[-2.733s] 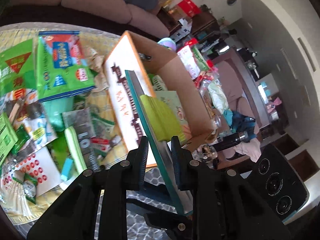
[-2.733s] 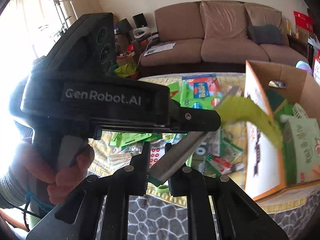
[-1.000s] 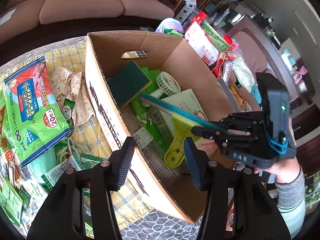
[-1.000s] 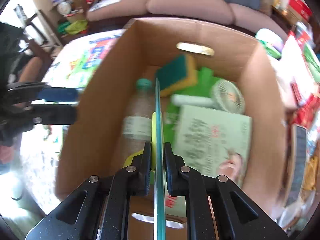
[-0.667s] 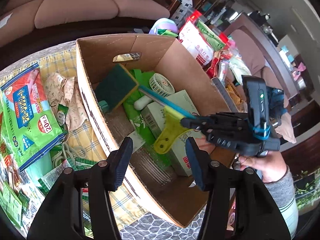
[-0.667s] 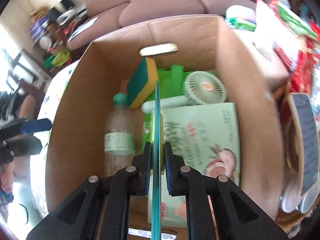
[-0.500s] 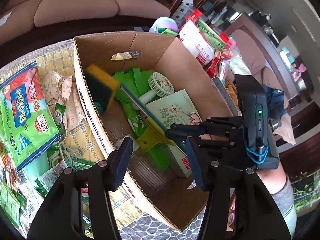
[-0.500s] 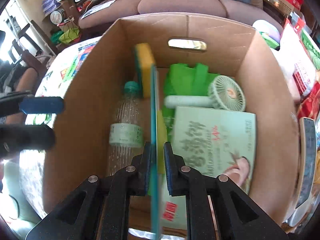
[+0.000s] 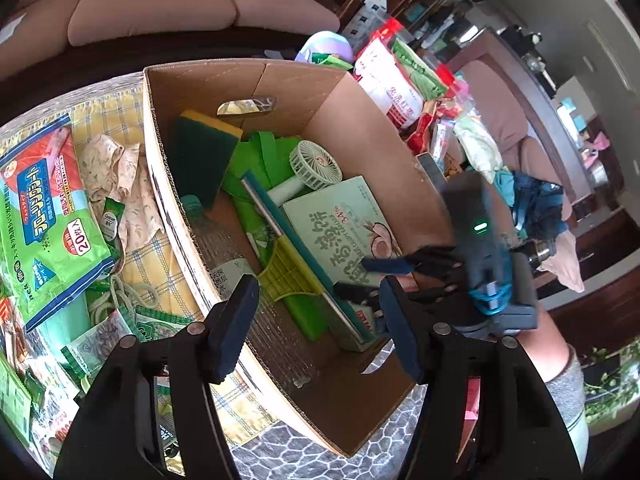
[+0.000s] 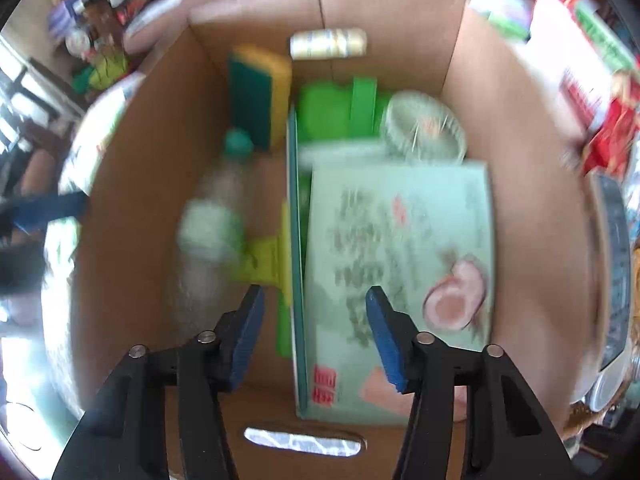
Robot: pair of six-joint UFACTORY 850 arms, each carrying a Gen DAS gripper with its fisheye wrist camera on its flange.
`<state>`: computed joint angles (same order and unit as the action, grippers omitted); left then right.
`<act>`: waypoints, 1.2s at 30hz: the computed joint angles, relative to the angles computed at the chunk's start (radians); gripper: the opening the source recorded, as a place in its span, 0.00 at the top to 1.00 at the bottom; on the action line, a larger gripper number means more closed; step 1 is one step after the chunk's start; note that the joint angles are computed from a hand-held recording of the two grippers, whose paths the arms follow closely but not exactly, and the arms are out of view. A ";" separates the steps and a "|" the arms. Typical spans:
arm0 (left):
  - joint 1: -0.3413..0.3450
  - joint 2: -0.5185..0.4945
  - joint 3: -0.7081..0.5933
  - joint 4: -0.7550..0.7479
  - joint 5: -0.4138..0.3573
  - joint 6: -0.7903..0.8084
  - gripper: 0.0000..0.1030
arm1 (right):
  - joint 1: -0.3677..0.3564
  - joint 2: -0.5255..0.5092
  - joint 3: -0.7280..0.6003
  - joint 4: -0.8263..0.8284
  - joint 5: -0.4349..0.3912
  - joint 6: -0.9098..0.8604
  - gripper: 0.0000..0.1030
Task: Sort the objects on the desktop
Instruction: 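Lower the squeegee beside the bottle and open the right gripper, then withdraw the right tool from the box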
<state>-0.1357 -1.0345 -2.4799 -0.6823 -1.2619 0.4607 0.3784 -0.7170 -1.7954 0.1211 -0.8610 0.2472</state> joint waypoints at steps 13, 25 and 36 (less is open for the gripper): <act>0.040 0.099 0.140 0.022 0.057 0.079 0.32 | 0.029 -0.059 -0.108 0.058 -0.130 -0.050 0.52; 0.126 0.315 0.490 0.032 0.176 0.212 0.10 | 0.093 0.119 0.045 -0.113 0.089 0.168 0.18; 0.148 0.448 0.644 0.057 0.251 0.248 0.00 | 0.172 0.157 0.083 -0.245 0.181 0.357 0.01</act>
